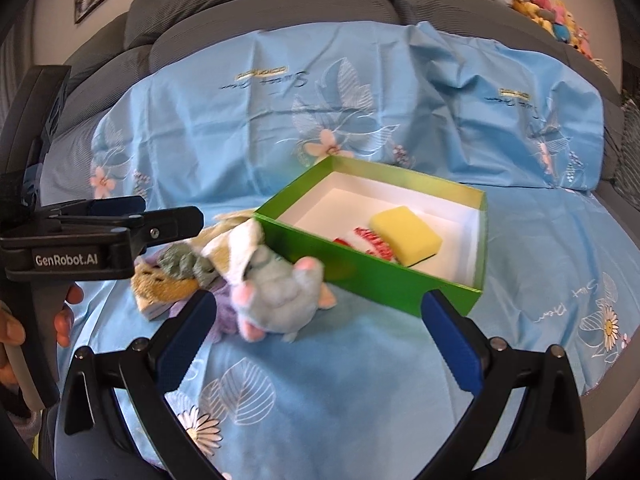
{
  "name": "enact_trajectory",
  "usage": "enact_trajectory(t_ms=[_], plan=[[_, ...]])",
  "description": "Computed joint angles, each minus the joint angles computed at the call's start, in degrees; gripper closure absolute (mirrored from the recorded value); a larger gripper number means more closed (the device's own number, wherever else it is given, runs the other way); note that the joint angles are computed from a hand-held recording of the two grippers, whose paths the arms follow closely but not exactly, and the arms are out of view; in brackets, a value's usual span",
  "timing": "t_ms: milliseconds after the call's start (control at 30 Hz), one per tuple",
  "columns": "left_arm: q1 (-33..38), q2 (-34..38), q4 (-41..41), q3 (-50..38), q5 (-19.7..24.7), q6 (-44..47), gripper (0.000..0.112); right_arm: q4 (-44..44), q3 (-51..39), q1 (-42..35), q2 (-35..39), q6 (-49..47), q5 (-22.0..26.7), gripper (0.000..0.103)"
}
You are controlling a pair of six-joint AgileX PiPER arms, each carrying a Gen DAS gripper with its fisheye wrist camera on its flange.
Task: Organize soft objects
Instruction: 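Move the left gripper back over the pile toward the cream towel, then grasp the cream towel with the left gripper and lift it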
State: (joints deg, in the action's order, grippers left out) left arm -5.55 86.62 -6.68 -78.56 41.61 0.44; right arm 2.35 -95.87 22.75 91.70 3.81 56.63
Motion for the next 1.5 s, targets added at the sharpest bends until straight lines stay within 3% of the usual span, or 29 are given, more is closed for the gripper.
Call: enact_trajectory(t_ms=[400,733,867,1033,1100,1200,1333,1433,1500], plan=[[20.5,-4.99,-26.96,15.94,1.3,25.18,0.012,11.48,6.76,3.78,-0.08,-11.33,-2.9,0.001],[30.82,-1.1,-35.5,18.01,4.01,35.61,0.012,10.29,3.71,6.73,5.0,-11.43,-5.71,0.002],[31.07,3.71,-38.26,11.26,6.95,37.06,0.012,10.24,-2.21,6.43,9.49,-10.17,-4.8,0.01],[26.29,11.97,-34.86,-2.72,9.4,33.94,0.012,10.66,-9.11,5.36,14.89,-9.16,-3.47,0.02],[24.99,16.09,-35.0,-8.45,12.45,33.58,0.012,11.17,-12.0,4.99,17.29,-9.4,-2.35,0.032],[23.49,23.5,-35.8,-17.53,18.04,31.34,0.012,10.64,-15.44,5.07,20.25,-9.73,-0.69,0.041],[22.36,30.63,-36.74,-26.35,22.26,27.05,0.012,10.7,-18.98,4.69,23.23,-10.53,0.83,0.054],[21.81,34.32,-37.5,-31.42,24.68,24.6,0.019,11.37,-21.38,4.23,25.23,-11.22,1.8,0.059],[21.29,36.3,-37.21,-34.23,25.71,22.94,0.029,11.02,-22.84,4.21,26.36,-11.4,2.43,0.063]])
